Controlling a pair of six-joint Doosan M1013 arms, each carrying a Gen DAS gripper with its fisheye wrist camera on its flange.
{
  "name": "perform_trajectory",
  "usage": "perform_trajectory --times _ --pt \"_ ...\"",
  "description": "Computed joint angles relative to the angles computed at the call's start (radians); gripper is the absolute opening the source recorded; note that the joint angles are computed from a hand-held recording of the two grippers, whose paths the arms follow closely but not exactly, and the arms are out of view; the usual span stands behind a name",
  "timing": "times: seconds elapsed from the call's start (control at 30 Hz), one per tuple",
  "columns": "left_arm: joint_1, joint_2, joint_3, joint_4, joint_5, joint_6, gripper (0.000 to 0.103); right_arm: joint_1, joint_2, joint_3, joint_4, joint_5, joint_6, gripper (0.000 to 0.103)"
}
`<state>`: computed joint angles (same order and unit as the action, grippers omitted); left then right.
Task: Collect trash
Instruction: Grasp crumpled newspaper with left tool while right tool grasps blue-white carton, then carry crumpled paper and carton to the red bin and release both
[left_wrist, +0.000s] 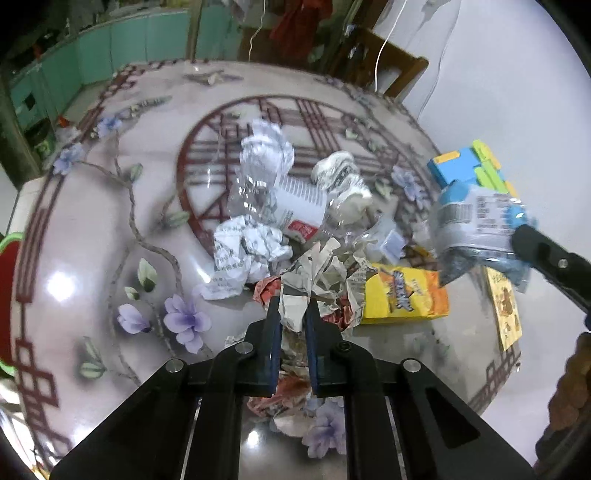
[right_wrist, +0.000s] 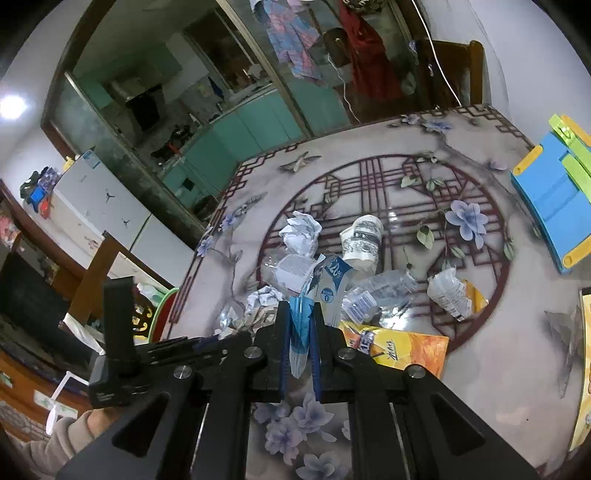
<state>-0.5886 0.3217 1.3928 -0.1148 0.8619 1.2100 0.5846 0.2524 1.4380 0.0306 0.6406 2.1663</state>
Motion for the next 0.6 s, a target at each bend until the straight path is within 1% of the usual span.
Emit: perform_trajectory --times 0.17,0.3,0.47,0.6 --pt "-0.006 -0.031 0.004 0.105 -0.013 -0.078 0.011 0.019 0.012 -0.027 -0.02 0.001 -0.023 0.008" --pt "-0.004 -0.049 0.009 0.164 -0.017 -0.123 0.011 0.033 0.024 -0.049 -0.018 0.002 -0.045 0.008" --pt "-0.004 -0.07 0.021 0.217 -0.021 -0.154 0.011 0.048 0.042 -0.076 -0.008 0.008 -0.07 0.008" --pt "-0.003 -0.085 0.033 0.252 -0.03 -0.169 0.011 0.063 0.054 -0.097 -0.029 0.015 -0.062 0.008"
